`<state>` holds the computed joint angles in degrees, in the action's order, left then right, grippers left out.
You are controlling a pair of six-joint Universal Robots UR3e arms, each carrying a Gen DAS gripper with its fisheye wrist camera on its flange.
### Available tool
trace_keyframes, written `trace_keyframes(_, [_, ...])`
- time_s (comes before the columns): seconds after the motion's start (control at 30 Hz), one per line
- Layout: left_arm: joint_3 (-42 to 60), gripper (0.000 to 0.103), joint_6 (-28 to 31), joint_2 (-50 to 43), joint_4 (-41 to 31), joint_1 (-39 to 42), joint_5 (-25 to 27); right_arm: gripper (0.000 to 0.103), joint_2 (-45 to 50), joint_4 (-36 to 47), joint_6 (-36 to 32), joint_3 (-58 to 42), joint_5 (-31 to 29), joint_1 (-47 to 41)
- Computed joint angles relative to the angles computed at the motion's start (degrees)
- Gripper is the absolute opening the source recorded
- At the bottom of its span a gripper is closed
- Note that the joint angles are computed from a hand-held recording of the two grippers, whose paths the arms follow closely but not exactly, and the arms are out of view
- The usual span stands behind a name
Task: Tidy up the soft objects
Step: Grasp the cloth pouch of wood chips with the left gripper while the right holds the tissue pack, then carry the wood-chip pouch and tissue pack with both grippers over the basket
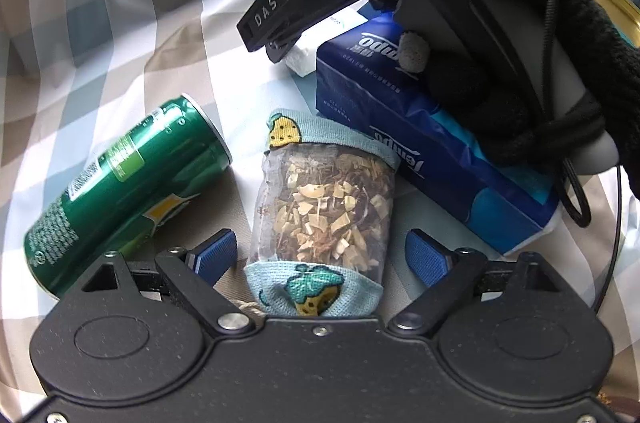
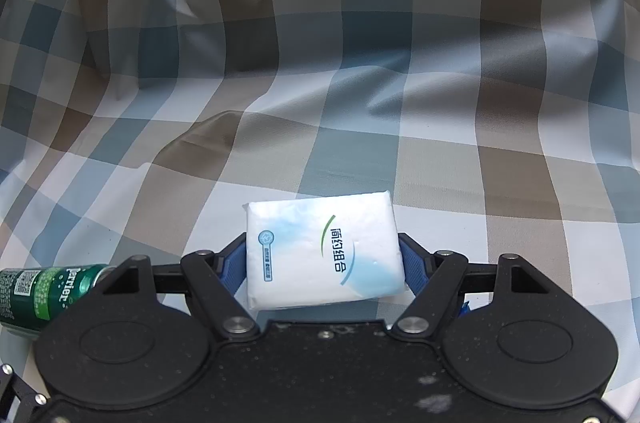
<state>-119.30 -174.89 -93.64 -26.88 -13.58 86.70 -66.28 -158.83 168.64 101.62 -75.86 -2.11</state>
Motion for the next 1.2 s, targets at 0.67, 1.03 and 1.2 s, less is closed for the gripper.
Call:
trace_keyframes(0.67, [-4.49,0.047,-7.63,5.64,1.76,2.80,-1.58,0.073,-0.25,-1.60,1.16,0.82,0.99,-0.68])
trace_keyframes(1.03, [-8.81,0.047,-11.93,15.68,-1.19,-0.33,3.48,0.074,-1.00,-15.40,10.96,6.71,-3.65,-1.32])
trace_keyframes(1.2, [-10.25,0.047,-13.49,18.79,-2.46,-1.56,3.73,0.074,-0.75,-17.56,15.11,7.17,-6.42,-1.35])
